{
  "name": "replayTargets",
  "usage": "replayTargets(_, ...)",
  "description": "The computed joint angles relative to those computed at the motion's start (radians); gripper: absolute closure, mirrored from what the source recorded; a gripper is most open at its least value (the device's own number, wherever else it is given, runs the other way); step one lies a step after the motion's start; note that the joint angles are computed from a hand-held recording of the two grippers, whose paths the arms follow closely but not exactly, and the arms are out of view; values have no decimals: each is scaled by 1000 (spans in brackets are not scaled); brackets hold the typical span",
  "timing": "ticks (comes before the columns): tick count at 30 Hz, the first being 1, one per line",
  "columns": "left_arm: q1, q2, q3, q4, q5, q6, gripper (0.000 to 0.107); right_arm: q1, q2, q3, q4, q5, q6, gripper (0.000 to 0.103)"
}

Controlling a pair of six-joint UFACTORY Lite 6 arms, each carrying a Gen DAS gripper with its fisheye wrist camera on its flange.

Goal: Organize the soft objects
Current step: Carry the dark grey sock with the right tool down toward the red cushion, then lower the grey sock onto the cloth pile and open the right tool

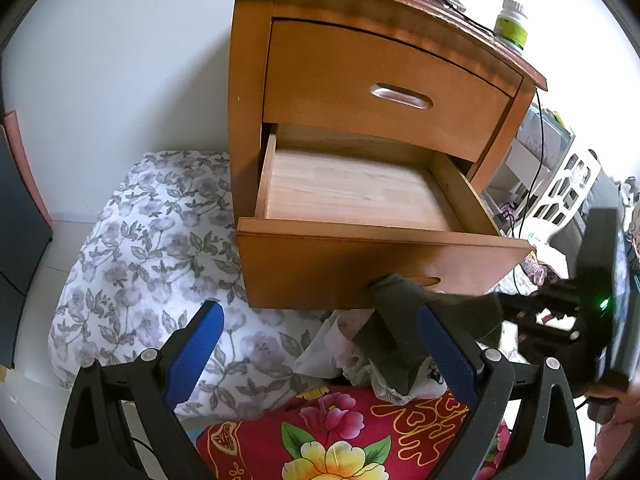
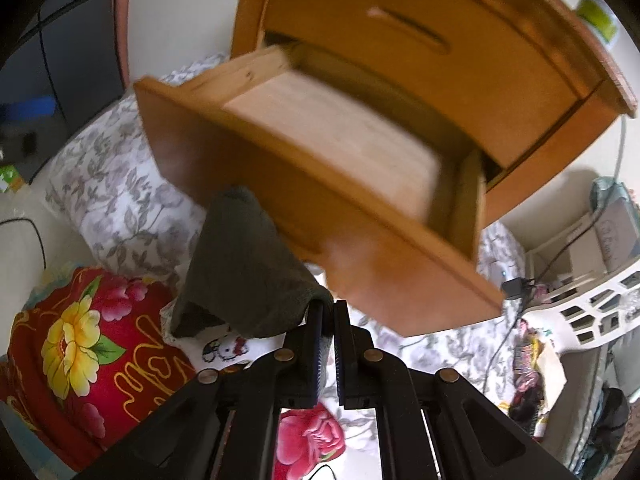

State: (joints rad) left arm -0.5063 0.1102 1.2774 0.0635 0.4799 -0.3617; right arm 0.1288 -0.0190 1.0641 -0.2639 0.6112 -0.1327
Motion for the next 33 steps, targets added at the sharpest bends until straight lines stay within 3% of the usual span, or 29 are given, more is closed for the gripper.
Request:
replayTargets(14,-8,13,3,14,4,-16,9,-16,42,-45,103,-24,-57,96)
replayTargets(17,-11,12,7,22,8,-20,9,-36,30,-24,165,9,-102,91)
replayTargets(21,-18,8,18,40,20,-31,9,-44,0,-18,212,38,-132,68)
replayTargets(31,-57,15,82,120,52,-91,9,-123,-160,35,364,105,-189,68)
replayTargets(33,-66,20,97,134,57,-103,9,-149,-194,54,410,115,-190,62)
